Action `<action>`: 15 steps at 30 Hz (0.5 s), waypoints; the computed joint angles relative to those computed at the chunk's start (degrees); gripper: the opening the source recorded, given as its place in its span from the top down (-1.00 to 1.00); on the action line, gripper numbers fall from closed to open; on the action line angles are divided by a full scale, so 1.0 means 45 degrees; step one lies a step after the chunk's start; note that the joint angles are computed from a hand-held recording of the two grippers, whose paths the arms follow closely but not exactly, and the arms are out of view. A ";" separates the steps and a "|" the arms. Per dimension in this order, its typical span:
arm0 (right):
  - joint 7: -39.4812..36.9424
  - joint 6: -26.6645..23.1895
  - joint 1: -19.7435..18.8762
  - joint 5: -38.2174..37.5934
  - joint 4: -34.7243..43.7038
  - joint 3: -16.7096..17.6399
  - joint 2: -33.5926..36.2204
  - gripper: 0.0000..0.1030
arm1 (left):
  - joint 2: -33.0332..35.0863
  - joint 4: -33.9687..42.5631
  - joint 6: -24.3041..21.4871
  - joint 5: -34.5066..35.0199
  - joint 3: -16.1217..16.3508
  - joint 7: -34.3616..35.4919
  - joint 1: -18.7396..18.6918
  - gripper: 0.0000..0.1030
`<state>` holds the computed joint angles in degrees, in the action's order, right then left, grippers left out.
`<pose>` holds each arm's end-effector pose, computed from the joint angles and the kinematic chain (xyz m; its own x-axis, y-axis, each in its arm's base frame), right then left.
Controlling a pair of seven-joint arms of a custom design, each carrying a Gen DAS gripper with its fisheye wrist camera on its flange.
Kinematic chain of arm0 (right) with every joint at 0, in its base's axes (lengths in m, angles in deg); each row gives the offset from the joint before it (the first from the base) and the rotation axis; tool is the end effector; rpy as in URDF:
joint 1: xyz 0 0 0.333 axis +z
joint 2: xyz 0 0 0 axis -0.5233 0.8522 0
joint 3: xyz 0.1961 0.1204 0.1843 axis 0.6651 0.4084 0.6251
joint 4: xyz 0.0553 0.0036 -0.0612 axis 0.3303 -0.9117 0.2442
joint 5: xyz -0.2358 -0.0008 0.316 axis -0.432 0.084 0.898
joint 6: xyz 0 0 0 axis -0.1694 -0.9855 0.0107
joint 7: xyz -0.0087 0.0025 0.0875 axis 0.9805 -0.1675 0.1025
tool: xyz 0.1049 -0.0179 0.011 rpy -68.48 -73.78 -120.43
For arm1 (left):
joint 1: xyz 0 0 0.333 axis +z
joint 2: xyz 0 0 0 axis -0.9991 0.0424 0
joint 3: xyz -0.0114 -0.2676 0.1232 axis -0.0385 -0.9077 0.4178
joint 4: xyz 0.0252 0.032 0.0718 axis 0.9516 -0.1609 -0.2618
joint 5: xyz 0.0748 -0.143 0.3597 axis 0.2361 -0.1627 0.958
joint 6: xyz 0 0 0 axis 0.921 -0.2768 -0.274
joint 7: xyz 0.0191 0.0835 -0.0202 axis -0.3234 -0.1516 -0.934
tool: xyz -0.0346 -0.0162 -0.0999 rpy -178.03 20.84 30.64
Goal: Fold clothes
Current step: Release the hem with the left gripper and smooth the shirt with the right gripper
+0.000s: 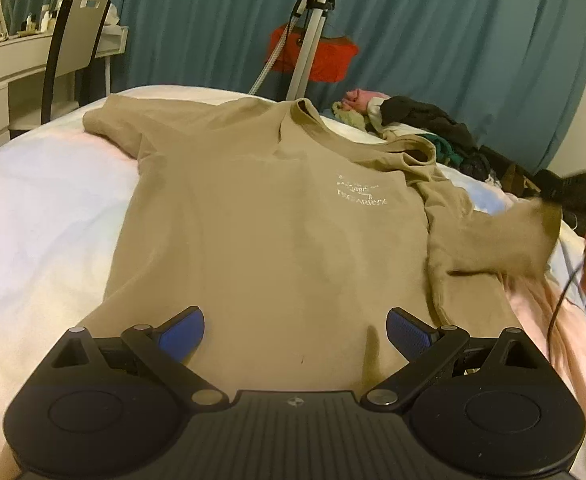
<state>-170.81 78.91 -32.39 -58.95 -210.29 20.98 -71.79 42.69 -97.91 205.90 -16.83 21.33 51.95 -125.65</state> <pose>0.4741 0.0361 0.4667 -0.5813 -0.8040 -0.1252 -0.2420 0.3178 -0.9167 0.3854 -0.2059 0.4373 -0.3562 -0.9049 0.2329 -0.6342 0.0511 -0.7714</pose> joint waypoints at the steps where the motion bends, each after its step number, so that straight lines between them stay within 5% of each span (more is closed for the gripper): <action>1: -0.0863 -0.0299 -0.0101 0.0345 0.0305 -0.0077 0.0192 0.93 | 0.0135 0.0049 0.0180 0.0022 0.0176 0.0052 -0.0212 -0.92; 5: -0.3451 -0.1392 -0.0534 0.1316 0.1728 -0.0409 0.1546 0.93 | 0.0485 0.0181 0.0653 0.0600 0.1592 -0.0018 -0.1624 -0.92; 9: -0.3942 -0.2032 -0.0642 0.1553 0.2358 -0.0768 0.2871 0.93 | 0.0871 0.0366 0.0793 0.1263 0.2398 -0.0313 -0.2399 -0.95; 14: -0.2238 -0.1865 -0.0386 0.1251 0.2511 -0.1085 0.3656 0.85 | 0.1707 0.0559 0.1422 0.2261 0.1336 -0.0404 -0.1407 -0.97; 15: -0.2080 -0.1563 -0.0324 0.1381 0.2344 -0.1135 0.3475 0.55 | 0.1755 0.0545 0.1541 0.2670 0.1667 -0.0515 -0.1694 -0.97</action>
<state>-180.17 71.87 -33.85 -52.74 -199.74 15.87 -56.15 50.59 -95.46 212.84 -4.82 28.83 49.63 -133.27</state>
